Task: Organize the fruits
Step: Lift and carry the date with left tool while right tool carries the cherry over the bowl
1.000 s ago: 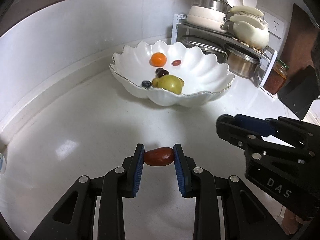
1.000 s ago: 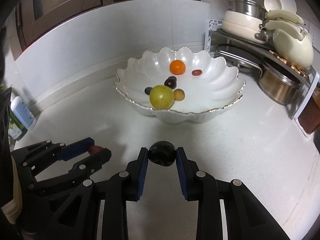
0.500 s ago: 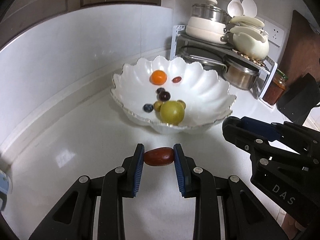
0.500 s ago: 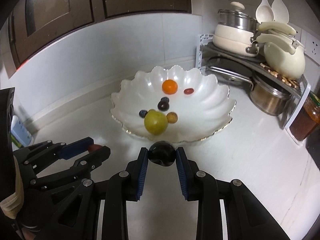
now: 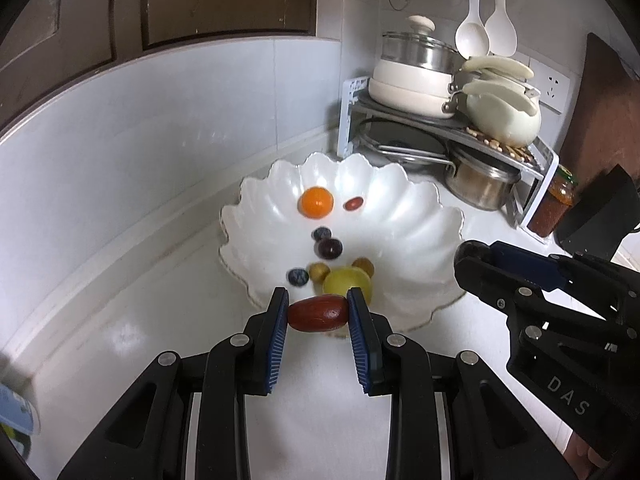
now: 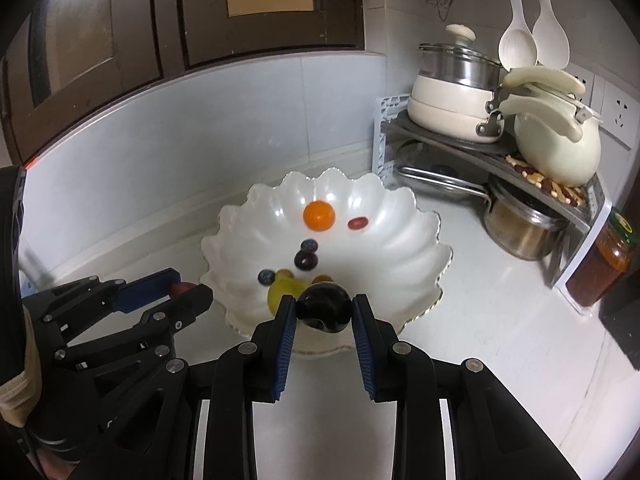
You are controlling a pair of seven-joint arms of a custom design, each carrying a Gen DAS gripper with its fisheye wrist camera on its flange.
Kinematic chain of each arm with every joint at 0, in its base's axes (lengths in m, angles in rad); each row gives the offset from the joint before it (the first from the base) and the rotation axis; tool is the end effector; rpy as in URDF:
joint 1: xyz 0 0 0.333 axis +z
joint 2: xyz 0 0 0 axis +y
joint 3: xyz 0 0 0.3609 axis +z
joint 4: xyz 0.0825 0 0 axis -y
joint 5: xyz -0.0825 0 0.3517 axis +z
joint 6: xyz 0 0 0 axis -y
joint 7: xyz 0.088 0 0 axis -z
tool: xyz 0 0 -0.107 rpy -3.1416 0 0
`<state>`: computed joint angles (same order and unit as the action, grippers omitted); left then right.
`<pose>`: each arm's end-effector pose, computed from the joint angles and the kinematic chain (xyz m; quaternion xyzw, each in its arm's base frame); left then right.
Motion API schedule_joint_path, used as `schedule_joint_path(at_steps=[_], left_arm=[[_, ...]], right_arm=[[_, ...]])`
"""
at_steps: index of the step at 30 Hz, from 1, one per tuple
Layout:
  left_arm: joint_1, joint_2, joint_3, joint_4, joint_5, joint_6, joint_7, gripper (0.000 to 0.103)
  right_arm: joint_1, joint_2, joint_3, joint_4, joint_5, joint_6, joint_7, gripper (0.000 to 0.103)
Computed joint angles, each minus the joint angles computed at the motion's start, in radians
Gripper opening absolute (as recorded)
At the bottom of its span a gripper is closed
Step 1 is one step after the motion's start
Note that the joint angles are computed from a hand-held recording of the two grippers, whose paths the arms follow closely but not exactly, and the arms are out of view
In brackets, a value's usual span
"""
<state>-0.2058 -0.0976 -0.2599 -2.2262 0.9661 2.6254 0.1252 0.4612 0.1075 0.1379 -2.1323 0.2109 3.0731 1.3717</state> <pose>0.4474 -0.2513 0.5210 -0.7194 0.5722 -0.2651 0.2911 0.4943 0.3132 0.5217 -0.8055 0.4317 -0.1758 0.3660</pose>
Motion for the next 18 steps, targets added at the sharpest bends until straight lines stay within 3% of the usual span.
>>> schedule_joint_path(at_steps=[18], left_arm=[[0.019,0.106,0.056,0.110,0.029,0.035,0.039,0.030]], right_arm=[[0.080,0.101,-0.148,0.136,-0.299,-0.069,0.335,0.030]])
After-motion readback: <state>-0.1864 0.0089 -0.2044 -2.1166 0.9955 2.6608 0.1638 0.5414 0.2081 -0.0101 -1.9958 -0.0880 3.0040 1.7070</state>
